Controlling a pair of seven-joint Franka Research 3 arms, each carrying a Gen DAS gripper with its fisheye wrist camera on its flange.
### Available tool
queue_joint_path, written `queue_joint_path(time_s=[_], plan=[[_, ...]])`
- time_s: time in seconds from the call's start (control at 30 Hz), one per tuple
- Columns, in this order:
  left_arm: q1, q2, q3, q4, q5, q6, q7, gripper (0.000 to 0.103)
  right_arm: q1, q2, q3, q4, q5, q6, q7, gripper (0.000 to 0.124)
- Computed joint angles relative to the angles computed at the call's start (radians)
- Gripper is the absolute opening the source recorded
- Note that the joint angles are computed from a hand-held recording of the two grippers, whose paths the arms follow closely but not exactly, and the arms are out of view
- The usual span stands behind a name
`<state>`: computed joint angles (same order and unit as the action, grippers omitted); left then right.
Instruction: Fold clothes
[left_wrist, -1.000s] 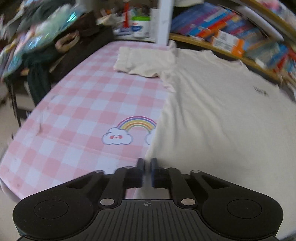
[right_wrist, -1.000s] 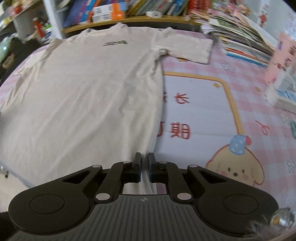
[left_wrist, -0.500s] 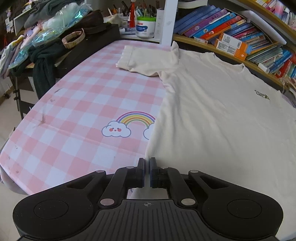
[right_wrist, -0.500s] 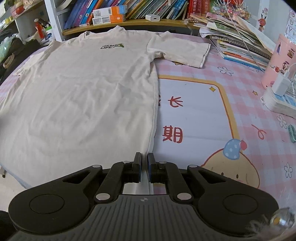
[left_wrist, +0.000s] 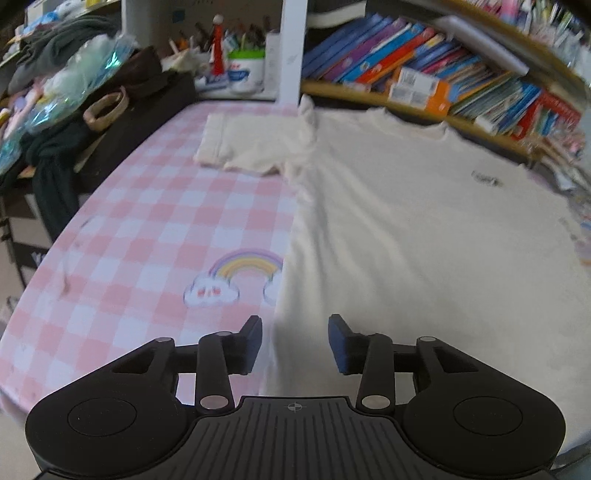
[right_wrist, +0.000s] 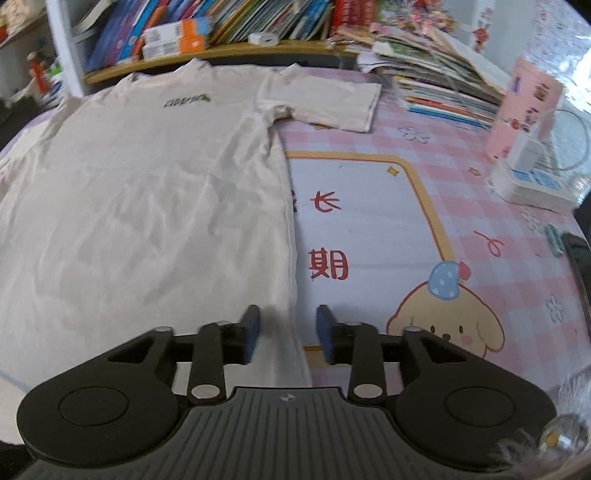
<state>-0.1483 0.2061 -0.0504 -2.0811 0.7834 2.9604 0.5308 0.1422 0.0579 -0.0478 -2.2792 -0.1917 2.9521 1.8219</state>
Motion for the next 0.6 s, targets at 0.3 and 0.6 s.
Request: queue_joint_path(time_s=[0.3,0.6], plan=[[0.304,0.086,-0.236,0.053,-0.444,0.136,0.556,0.040,0.134,0.064,0.001,0.145,-0.450,-0.076,0.577,0.042],[0.421,0.253,-0.312,0.276,-0.605,0.047,0.850,0.040,0.288,0.200,0.016,0.346,-0.449,-0.183,0.677,0.044]])
